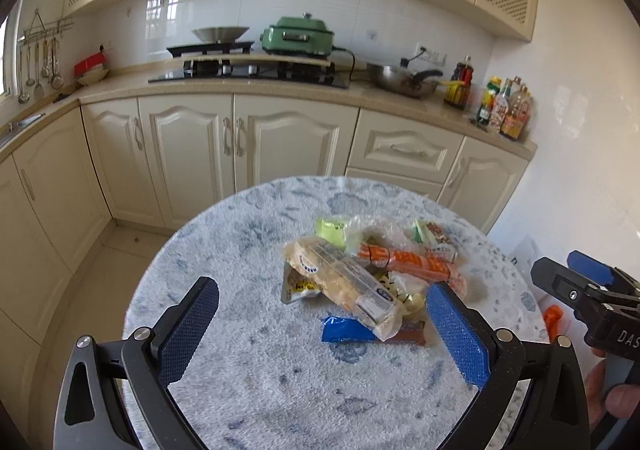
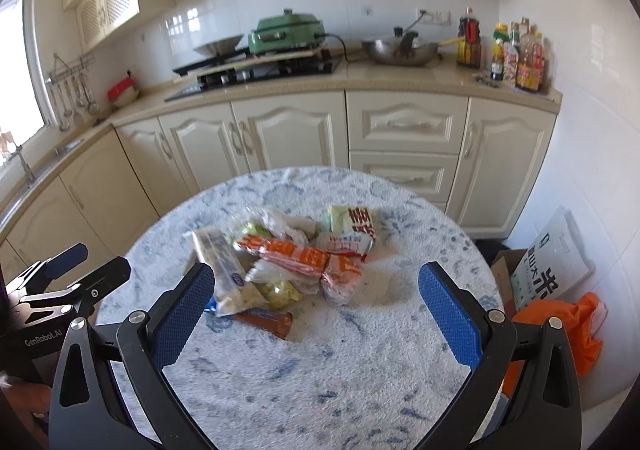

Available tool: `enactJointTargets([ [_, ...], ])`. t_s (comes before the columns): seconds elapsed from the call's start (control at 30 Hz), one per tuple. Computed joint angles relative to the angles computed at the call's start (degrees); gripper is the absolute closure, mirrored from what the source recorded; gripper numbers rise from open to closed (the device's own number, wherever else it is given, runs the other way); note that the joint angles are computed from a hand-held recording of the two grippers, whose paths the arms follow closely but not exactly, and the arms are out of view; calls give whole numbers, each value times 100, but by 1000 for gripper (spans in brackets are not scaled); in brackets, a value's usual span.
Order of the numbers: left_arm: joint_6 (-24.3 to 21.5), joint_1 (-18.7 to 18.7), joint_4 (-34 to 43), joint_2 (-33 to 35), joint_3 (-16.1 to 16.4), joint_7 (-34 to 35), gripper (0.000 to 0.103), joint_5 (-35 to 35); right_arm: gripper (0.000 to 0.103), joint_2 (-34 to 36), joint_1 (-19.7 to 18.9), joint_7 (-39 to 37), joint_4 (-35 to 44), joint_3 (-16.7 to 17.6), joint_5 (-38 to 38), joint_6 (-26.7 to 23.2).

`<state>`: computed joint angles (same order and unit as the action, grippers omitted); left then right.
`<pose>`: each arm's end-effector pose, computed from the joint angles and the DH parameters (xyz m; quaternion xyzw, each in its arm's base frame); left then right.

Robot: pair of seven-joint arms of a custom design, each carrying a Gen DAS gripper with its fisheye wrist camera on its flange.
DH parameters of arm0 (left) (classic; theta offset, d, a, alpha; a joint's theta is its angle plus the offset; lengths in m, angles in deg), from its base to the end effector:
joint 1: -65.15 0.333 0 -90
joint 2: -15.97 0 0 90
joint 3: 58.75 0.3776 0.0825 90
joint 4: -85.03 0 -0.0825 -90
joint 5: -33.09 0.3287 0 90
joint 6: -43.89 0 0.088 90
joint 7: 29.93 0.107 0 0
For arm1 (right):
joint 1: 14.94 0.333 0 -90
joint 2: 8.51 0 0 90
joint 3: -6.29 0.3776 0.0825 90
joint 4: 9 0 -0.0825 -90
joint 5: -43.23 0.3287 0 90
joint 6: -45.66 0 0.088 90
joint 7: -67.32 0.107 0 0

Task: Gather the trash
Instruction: 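Grasp the bread bag with the left gripper while the right gripper grasps the blue wrapper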

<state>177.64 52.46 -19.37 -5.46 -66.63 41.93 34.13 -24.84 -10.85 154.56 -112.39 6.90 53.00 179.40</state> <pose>0.3627 -0.1587 0.8354 -0.6185 0.6588 -0.3705 0.2148 0.4335 0.0397 0.8086 -0.6684 0.6255 -0.2181 0.3383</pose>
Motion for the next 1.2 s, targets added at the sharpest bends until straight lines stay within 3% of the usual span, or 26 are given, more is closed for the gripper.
enactJointTargets([
  [0.3, -237, 110, 598, 1171, -221, -321, 1, 102, 0, 426, -65, -178, -76, -196, 192, -156],
  [0.47, -370, 157, 1177, 1891, -292, -614, 6, 27, 0, 533, -104, -194, -100, -235, 285, -172],
  [0.5, -366, 162, 1239, 1987, -304, -650, 8, -1, 0, 545, -109, -189, -105, -236, 300, -172],
  [0.57, -421, 174, 1422, 2212, -323, -623, 31, -105, 0, 567, -112, -188, -113, -240, 337, -167],
  [0.6, -386, 179, 1463, 2286, -336, -598, 34, -73, 0, 570, -112, -189, -118, -239, 348, -168],
  [0.67, -206, 204, 1454, 2342, -343, -504, 54, -14, 0, 573, -111, -188, -113, -236, 361, -171],
  [0.77, -96, 307, 1352, 2328, -314, -93, 71, -402, 0, 567, -106, -196, -126, -233, 391, -166],
  [0.93, 32, 470, 919, 2017, -195, 735, 74, -950, 0, 556, -55, -266, -149, -225, 488, -229],
  [1.2, -53, 543, 376, 1471, -17, 1221, 74, -891, 0, 515, 207, -823, -287, -163, 925, -681],
])
